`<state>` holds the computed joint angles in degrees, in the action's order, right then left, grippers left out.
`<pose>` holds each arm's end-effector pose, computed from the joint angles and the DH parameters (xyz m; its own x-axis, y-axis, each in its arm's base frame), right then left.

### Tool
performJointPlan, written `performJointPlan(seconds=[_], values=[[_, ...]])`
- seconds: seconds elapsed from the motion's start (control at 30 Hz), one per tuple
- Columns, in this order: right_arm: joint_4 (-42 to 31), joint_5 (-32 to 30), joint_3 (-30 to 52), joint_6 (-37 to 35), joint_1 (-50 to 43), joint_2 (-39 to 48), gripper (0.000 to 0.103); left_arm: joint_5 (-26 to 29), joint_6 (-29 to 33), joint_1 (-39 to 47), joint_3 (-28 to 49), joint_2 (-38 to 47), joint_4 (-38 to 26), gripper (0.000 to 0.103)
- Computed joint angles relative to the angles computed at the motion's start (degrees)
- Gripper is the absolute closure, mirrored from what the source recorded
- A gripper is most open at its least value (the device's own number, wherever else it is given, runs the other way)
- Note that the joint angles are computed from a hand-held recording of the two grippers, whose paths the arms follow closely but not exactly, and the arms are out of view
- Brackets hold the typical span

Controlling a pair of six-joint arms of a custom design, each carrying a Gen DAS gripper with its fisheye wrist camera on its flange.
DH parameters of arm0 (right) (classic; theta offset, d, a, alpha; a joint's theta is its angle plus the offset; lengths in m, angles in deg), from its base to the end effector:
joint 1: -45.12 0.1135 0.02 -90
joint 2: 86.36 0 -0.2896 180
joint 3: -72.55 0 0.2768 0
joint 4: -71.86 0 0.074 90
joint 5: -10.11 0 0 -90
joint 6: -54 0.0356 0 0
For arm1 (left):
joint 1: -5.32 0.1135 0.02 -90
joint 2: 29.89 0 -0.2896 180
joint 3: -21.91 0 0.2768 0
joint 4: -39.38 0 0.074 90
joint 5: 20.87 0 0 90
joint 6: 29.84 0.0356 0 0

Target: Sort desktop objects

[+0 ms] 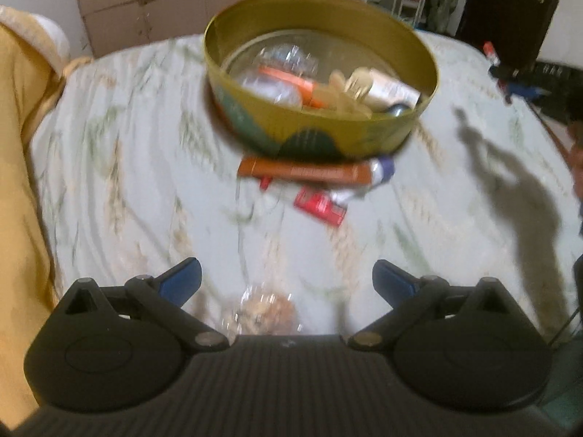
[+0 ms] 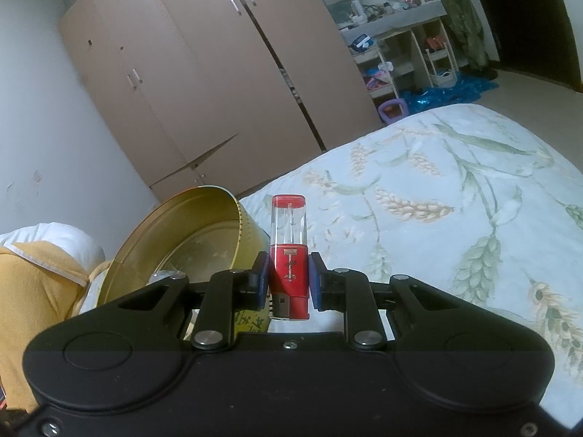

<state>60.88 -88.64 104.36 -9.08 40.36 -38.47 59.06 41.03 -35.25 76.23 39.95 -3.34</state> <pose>0.1888 -0.0103 0.2020 -0.4282 0.4847 -0.7627 0.1580 0.8712 0.4649 0.1896 -0.1542 0.2186 -0.7971 0.2577 -0.5460 0.3273 0.9444 -0.0320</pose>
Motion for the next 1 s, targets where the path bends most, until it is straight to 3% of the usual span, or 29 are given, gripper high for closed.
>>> performJointPlan(seconds=[0.1,0.17,0.23,0.33,0.43,0.6,0.63,0.73,0.9,1.0], values=[[0.0,0.1,0.0,0.0,0.1,0.0,0.082,1.1,-0.8,0.6,-1.7,1.9,0.8,0.016],[0.0,0.1,0.0,0.0,0.0,0.0,0.082,1.2,-1.4,1.0,-1.5,5.5,0.8,0.056],[-0.1,0.2,0.1,-0.1,0.1,0.0,0.082,1.8,-4.2,1.2,-2.4,5.4,2.4,0.062],[-0.3,0.8,0.2,-0.2,0.6,-0.1,0.082,-0.5,-14.2,0.0,-4.8,-0.1,10.1,0.063],[-0.7,2.2,0.6,-0.7,2.2,0.3,0.082,-7.5,-25.6,-1.6,-5.7,0.0,20.6,0.063],[-0.8,5.3,0.8,-1.4,5.3,0.2,0.082,-21.4,-46.9,-3.6,-4.8,3.5,26.3,0.063],[-0.8,5.8,0.9,-1.7,5.9,0.3,0.082,-24.0,-46.4,-4.7,-4.7,3.6,26.2,0.063],[-1.0,8.9,1.5,-2.3,8.7,1.4,0.082,-26.5,-37.5,-5.8,-6.1,2.9,26.8,0.062],[-0.6,15.7,2.1,-2.4,14.6,2.0,0.082,-20.4,-30.7,-0.6,-17.6,-6.1,37.6,0.062],[0.4,21.0,2.5,-1.6,21.0,2.3,0.082,-18.6,-28.4,0.5,-19.2,-10.1,38.1,0.062]])
